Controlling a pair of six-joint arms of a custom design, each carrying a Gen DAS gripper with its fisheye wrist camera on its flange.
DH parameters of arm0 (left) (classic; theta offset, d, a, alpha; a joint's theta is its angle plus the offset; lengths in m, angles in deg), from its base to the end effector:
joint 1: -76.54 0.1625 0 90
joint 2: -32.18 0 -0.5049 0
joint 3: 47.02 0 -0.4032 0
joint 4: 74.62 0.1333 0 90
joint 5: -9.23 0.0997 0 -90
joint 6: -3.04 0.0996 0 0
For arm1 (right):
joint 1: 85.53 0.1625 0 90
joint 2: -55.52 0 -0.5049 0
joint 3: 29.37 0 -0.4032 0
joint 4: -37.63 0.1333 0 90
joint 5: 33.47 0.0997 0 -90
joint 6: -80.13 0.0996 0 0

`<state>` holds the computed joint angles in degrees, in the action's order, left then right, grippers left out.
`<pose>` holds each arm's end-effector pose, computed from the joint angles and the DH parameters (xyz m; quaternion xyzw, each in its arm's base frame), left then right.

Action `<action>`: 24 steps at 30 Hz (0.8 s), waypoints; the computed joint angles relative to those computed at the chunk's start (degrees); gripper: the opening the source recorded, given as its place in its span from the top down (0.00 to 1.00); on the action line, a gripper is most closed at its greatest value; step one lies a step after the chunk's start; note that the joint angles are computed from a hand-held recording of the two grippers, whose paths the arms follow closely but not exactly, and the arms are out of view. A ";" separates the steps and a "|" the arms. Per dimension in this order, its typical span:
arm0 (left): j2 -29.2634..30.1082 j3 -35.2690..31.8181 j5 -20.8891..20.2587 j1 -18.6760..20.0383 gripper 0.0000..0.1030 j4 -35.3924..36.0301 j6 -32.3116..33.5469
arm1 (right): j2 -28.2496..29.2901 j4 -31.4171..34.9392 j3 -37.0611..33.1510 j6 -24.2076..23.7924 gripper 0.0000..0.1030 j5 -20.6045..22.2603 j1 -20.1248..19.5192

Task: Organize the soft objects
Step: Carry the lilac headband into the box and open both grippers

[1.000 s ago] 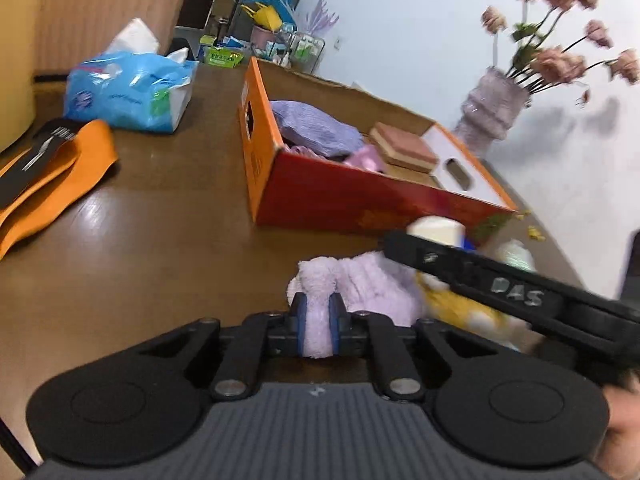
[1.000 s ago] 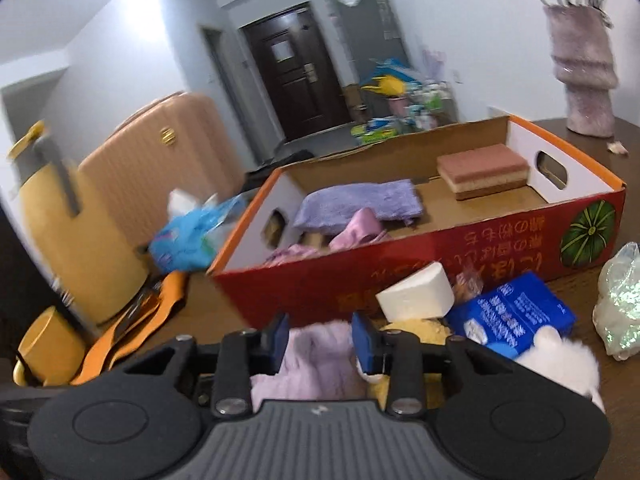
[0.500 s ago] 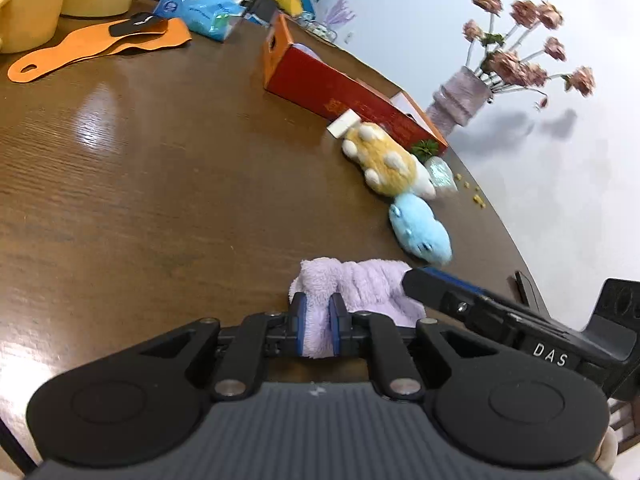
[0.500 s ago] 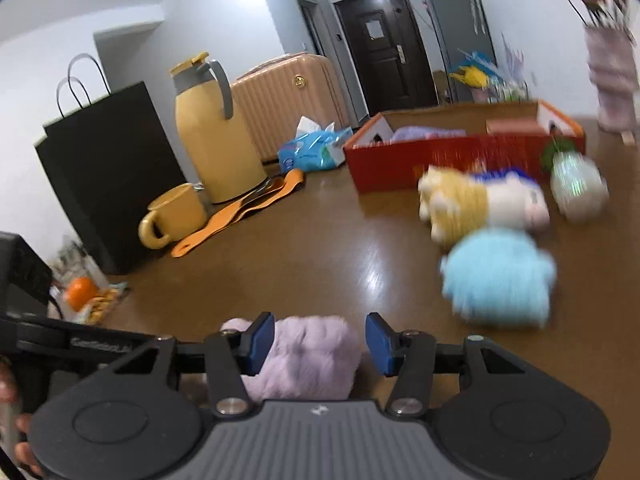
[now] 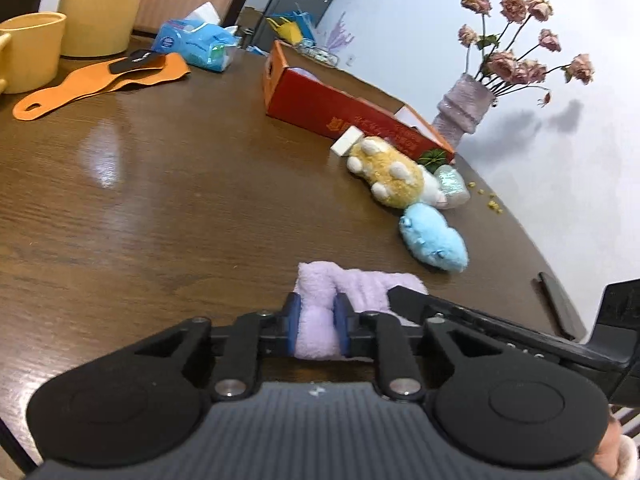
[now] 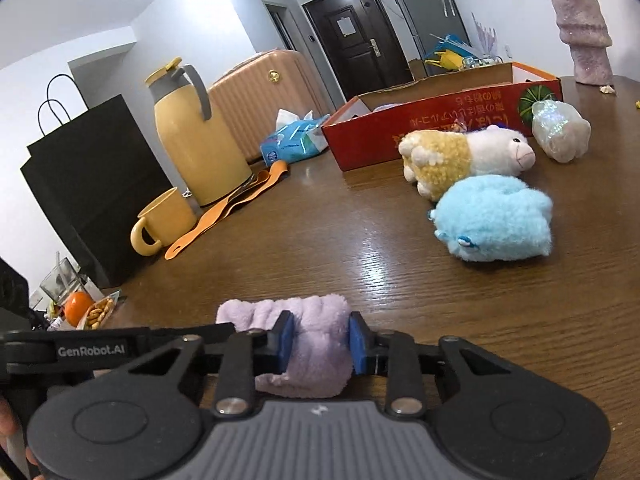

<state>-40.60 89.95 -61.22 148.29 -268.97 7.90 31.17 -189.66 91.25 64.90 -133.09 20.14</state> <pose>0.0136 -0.4907 0.2744 0.1283 0.9185 -0.3546 0.1189 0.2624 -0.5035 -0.0388 0.2203 -0.9074 0.3494 0.0772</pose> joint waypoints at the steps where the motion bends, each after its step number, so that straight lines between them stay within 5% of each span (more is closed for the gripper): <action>1: 0.05 -0.39 -0.21 -0.19 0.84 0.10 0.23 | -0.12 0.22 -0.22 0.15 0.77 -0.06 0.09; 5: 0.98 -5.32 -3.43 -0.98 0.85 1.58 2.59 | -2.60 1.98 -1.54 0.32 0.78 2.32 0.21; 10: 6.51 -21.73 -6.69 -2.32 0.85 8.01 7.93 | -7.24 11.09 -11.77 -4.47 0.78 4.41 0.97; 17: 23.95 -53.02 3.76 -1.61 0.85 25.51 8.87 | -0.89 39.84 -45.24 -6.41 0.78 -0.84 1.01; 24: 34.35 -65.33 16.76 0.07 0.84 32.76 13.79 | 12.59 65.38 -73.27 -0.73 0.78 -6.47 -2.30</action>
<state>-6.25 24.62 -44.46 148.37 -236.21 21.68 43.77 -124.29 17.98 64.17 -139.56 17.84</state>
